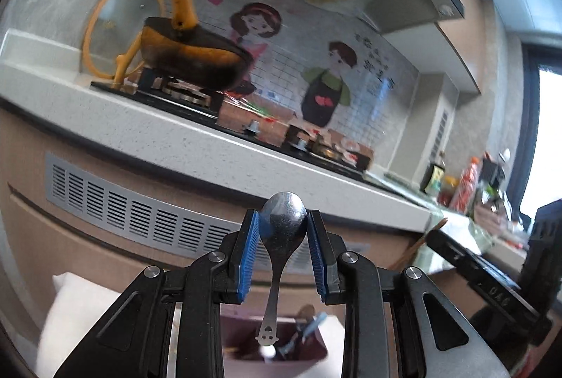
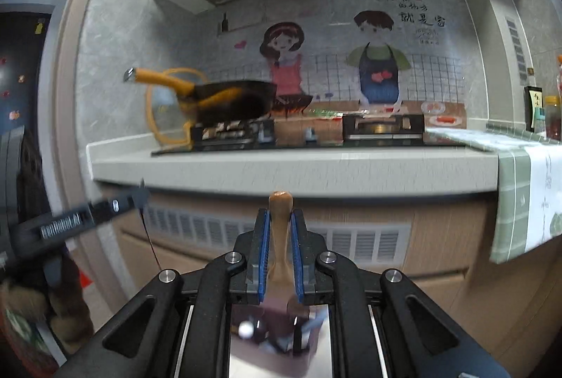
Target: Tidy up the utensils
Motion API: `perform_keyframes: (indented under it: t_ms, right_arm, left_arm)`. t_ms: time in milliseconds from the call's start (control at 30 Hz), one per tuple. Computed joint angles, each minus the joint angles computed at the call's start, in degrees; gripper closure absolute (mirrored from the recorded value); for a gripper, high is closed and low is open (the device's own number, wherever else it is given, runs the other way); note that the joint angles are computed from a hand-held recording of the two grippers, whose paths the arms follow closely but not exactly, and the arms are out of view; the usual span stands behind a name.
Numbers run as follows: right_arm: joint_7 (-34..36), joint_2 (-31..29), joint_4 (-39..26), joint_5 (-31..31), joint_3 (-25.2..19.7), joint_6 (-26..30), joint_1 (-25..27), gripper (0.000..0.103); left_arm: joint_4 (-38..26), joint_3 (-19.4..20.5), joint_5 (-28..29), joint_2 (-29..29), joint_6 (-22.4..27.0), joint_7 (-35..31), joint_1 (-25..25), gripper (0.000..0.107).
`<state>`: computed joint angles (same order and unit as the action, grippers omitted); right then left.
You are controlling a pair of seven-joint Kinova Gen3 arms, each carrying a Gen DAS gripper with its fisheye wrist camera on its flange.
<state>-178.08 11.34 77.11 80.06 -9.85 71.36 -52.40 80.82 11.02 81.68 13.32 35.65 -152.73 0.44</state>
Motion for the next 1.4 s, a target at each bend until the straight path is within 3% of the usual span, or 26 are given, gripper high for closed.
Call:
perform_keyframes:
  t_ms: [100,200,367,467,633,733,867,967,1067,1133,1200,1300,1400]
  right_arm:
    - [3.5,1.2,-2.1,-1.2,0.7,-1.4,1.1,0.092]
    - [5.8,2.4,-3.3,-2.8,1.7,-1.8,1.2,0.092]
    - [7.2,3.5,-3.7,-7.1,3.4,-4.3,2.7,0.092]
    - [8.5,4.3,-3.9,-10.5,4.1,-5.8,3.8,0.092]
    - [9.6,5.4,-2.9,-17.0,5.1,-9.7,6.2,0.092]
    - [9.2,6.0,-1.6,-20.9,5.8,-12.4,7.5,0.092]
    - [8.9,6.4,0.6,-26.3,6.3,-17.2,10.0,0.092]
    - [11.4,6.8,0.8,-30.1,0.4,-19.2,16.6,0.092]
    - [10.7,6.9,2.2,-30.6,-5.5,-19.5,21.4,0.090]
    - [6.2,5.3,4.8,-28.4,-4.4,-19.5,19.6,0.089]
    - [1.6,2.7,8.4,-25.8,-0.6,-19.2,14.5,0.085]
    - [-5.4,-0.6,13.0,-21.1,2.9,-16.4,6.5,0.080]
    - [-12.4,-1.4,16.2,-16.2,3.9,-10.3,-1.5,0.080]
  left_arm:
    - [2.2,3.0,7.0,2.2,-2.6,-7.0,-1.3,0.078]
    - [3.1,0.5,13.1,4.8,-2.8,-13.3,1.8,0.078]
    - [2.7,-0.7,14.3,7.3,-6.3,-16.0,5.3,0.079]
    - [1.6,0.7,9.2,8.5,-8.0,-12.0,5.1,0.079]
    - [-0.4,-2.3,-2.4,9.9,-6.3,-0.7,7.7,0.078]
    - [-0.9,0.4,-9.0,10.5,-5.7,3.9,6.2,0.079]
    - [0.5,4.3,-11.3,10.1,-6.6,5.1,2.9,0.077]
    - [0.4,3.1,-14.1,8.8,-5.3,8.7,2.8,0.073]
    - [4.4,5.9,-12.3,5.3,-7.3,5.0,-0.6,0.068]
    - [8.8,5.7,-9.8,1.4,-8.7,1.5,-1.9,0.067]
    - [12.3,3.6,-10.1,-2.0,-9.2,0.6,-1.2,0.066]
    - [17.2,3.2,-15.8,-6.8,-9.8,1.9,-1.6,0.066]
    - [24.0,-1.9,-22.8,-12.7,-13.3,3.2,4.1,0.066]
